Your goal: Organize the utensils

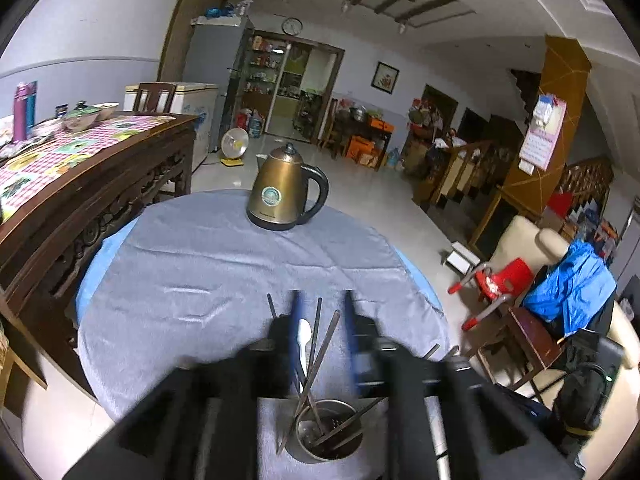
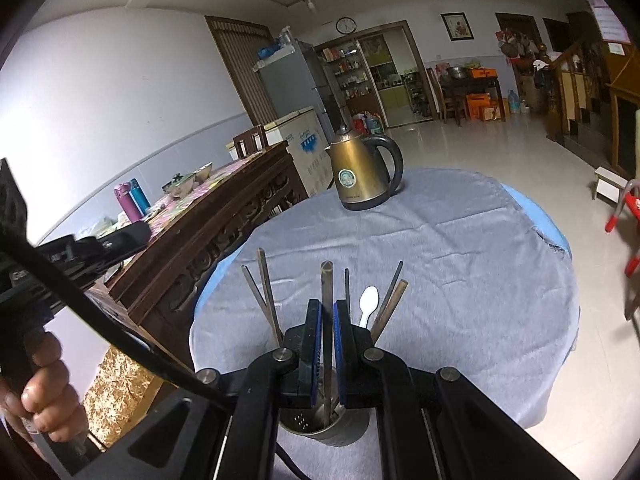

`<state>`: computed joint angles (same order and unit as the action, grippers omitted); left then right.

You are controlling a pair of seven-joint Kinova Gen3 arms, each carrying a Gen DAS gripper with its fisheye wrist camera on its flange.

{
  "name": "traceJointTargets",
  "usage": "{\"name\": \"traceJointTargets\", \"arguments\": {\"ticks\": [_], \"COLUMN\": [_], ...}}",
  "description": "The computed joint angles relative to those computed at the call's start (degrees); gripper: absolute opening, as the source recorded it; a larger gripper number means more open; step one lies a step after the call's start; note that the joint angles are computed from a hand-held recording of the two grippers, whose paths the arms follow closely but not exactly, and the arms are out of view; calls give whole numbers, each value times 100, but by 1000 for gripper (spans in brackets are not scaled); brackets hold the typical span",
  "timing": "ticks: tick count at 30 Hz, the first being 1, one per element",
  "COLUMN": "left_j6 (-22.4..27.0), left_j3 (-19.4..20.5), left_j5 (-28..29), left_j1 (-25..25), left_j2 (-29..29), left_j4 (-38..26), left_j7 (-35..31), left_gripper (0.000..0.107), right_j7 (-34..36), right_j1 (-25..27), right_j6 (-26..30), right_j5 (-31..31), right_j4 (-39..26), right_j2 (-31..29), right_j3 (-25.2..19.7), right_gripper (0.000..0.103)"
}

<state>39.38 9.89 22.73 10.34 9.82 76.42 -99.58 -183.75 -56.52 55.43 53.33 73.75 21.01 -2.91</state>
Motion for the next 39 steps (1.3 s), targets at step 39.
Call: {"name": "traceJointTargets", "arguments": {"ticks": [39], "left_j6": [335], "left_j3": [208], "left_j5": [-425], "left_j1": [213], "left_j2": [926], "left_j4": [-732], "left_j7": [-703], "left_gripper": [6], "right_j7": [-155], "right_j1": [127], "right_j6": [-306], "right_j5": [-193], "right_j4": [213], "right_j2": [-20], "right_j3": [-22], "right_gripper": [8]}}
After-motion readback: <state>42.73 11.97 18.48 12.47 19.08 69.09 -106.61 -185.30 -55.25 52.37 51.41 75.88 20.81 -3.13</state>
